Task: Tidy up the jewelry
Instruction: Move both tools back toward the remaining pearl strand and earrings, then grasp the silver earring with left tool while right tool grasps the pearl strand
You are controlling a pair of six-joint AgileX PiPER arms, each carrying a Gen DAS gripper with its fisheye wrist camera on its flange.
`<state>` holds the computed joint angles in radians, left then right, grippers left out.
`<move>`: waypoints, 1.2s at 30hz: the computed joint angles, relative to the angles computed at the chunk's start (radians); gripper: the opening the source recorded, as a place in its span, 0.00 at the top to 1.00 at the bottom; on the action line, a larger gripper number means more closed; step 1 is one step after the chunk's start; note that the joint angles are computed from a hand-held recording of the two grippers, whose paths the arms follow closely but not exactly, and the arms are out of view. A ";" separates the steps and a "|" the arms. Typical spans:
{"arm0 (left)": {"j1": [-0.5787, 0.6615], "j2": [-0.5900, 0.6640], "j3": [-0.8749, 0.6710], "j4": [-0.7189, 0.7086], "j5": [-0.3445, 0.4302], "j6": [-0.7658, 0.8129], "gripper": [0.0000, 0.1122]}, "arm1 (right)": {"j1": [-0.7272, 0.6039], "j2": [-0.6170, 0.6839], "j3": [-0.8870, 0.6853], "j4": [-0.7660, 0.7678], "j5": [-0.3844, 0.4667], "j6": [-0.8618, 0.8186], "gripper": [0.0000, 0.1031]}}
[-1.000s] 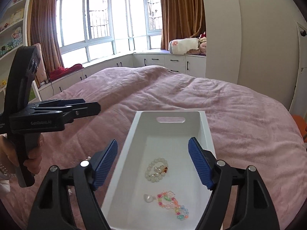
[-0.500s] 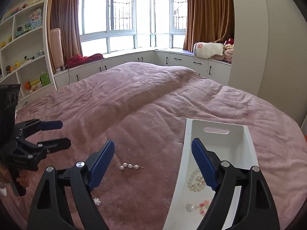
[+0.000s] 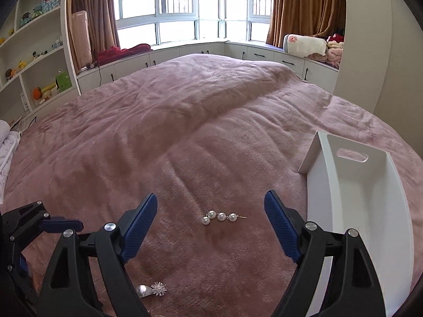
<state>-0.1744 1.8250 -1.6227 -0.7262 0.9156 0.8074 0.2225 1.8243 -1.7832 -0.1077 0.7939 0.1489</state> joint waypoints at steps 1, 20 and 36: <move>0.000 0.005 0.008 -0.007 0.007 0.012 0.19 | 0.000 0.025 -0.004 -0.004 0.001 0.014 0.20; -0.012 0.170 -0.032 -0.026 0.122 0.057 0.70 | -0.040 0.212 -0.035 0.068 -0.014 0.057 0.43; -0.007 0.210 -0.080 -0.010 0.175 0.054 0.74 | -0.083 0.196 -0.011 0.251 -0.018 -0.067 0.87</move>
<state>-0.1812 2.0352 -1.7023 -0.7364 1.0904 0.8612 0.1392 2.0208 -1.7946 0.1435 0.7761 0.0823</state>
